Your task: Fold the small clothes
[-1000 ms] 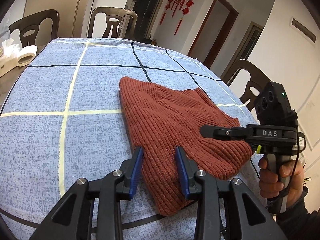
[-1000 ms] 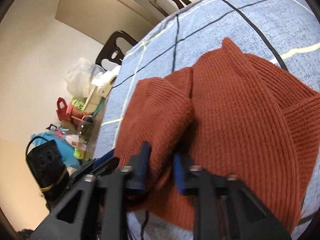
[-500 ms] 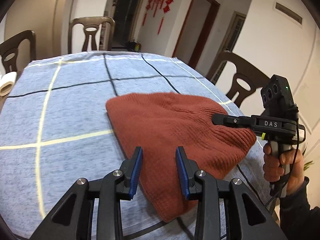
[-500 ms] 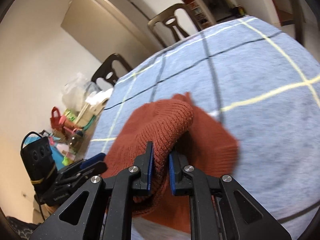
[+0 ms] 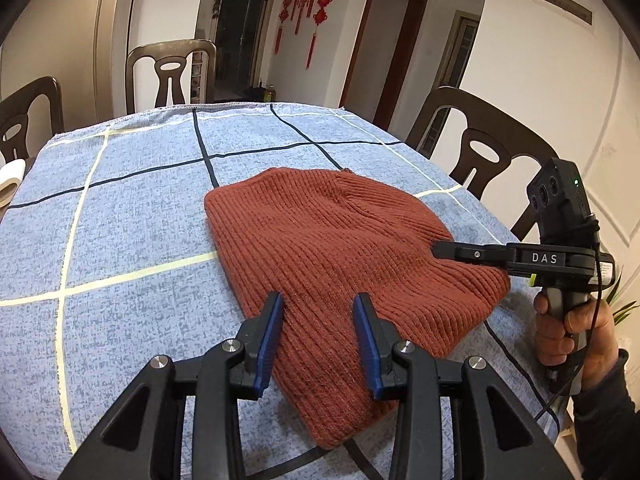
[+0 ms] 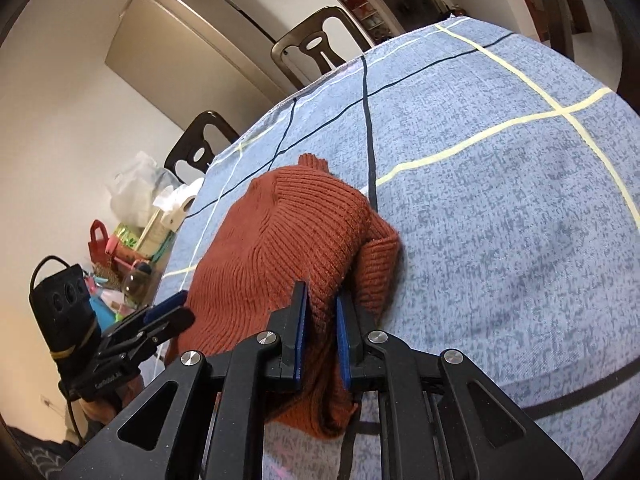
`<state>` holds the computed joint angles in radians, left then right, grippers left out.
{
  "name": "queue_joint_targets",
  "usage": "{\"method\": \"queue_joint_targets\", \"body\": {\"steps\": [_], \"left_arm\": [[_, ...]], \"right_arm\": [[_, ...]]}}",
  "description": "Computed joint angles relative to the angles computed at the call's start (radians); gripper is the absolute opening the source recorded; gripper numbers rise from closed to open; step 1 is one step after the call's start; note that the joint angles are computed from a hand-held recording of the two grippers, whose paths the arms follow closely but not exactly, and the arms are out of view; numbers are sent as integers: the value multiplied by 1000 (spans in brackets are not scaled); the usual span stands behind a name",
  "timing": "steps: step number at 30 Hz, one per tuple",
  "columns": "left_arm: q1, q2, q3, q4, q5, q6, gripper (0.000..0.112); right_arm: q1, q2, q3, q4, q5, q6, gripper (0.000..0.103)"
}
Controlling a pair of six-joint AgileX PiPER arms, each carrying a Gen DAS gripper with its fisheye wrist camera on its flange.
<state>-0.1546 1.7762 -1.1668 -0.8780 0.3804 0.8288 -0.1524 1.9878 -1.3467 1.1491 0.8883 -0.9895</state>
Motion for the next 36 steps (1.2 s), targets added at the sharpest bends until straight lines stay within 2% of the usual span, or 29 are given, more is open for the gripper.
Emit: {"method": "queue_joint_targets", "body": {"steps": [6, 11, 15, 18, 21, 24, 30, 32, 34, 36], "left_arm": [[17, -16, -22, 53, 45, -54, 39], [17, -38, -23, -1, 54, 6, 39], [-10, -9, -15, 12, 44, 3, 39], [-22, -25, 26, -31, 3, 63, 39], [-11, -26, 28, -60, 21, 97, 39], [16, -8, -24, -31, 78, 37, 39], [18, 72, -145, 56, 78, -123, 39], [1, 99, -149, 82, 56, -134, 39], [-26, 80, -99, 84, -19, -103, 39], [-47, 65, -75, 142, -58, -143, 39]], "right_arm": [[20, -97, 54, -56, -77, -3, 14], [29, -209, 140, -12, -73, -141, 14], [81, -194, 179, -120, -152, -100, 13], [62, -210, 240, -66, -190, -179, 12], [62, -228, 271, -62, -225, -194, 12], [73, -241, 294, -53, -259, -201, 13], [84, -252, 313, -36, -283, -216, 13], [87, -257, 312, -57, -286, -204, 15], [90, -269, 310, -112, -288, -156, 24], [89, -267, 276, -156, -263, -99, 25]]}}
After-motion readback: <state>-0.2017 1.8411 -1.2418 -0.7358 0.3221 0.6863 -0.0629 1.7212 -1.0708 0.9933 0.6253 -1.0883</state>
